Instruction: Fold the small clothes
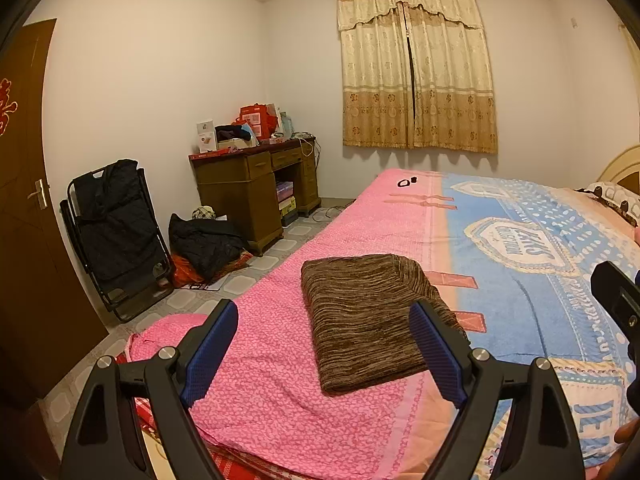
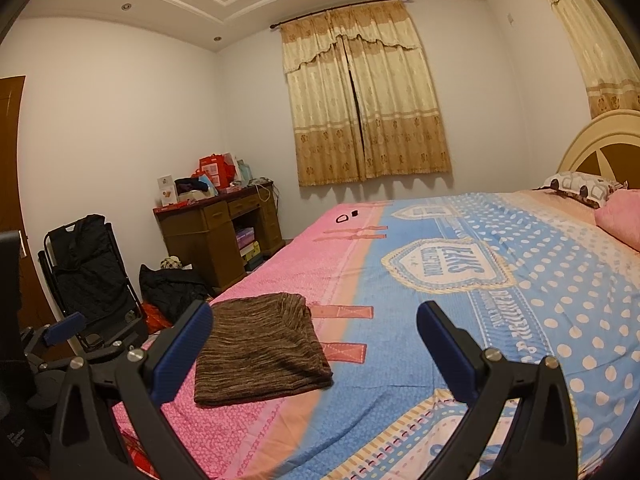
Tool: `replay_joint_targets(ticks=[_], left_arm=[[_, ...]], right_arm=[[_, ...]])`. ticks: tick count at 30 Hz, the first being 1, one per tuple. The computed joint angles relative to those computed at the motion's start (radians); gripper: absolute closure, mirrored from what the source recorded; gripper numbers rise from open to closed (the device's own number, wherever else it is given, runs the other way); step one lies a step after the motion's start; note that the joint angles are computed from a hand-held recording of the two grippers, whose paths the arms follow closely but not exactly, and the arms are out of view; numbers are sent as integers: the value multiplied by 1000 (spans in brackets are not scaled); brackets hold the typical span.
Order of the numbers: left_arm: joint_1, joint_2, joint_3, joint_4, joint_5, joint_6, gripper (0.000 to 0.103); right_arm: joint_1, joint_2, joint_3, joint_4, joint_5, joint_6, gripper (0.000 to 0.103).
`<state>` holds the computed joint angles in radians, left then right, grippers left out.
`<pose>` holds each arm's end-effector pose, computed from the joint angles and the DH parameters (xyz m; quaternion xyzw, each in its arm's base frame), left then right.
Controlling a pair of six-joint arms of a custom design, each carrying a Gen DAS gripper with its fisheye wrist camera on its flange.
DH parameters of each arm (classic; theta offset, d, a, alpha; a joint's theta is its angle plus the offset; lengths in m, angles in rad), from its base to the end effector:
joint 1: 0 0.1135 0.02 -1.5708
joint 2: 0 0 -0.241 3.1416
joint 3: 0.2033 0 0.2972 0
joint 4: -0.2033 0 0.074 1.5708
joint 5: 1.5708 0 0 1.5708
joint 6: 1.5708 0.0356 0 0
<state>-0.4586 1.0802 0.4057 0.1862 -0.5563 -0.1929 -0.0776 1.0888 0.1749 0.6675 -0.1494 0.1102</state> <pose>0.2444 -0.0997 0.1423 -0.0310 0.8356 0.0644 0.5447 0.2391 -0.0133 0.1065 0.0281 0.7873 0.0688 0.6121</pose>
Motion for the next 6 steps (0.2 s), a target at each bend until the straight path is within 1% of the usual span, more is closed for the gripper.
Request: replay_joint_targets(ticks=[6], left_arm=[[19, 23, 14, -16, 8, -21, 15]], right_arm=[[-3, 11, 0, 9, 1, 6, 0]])
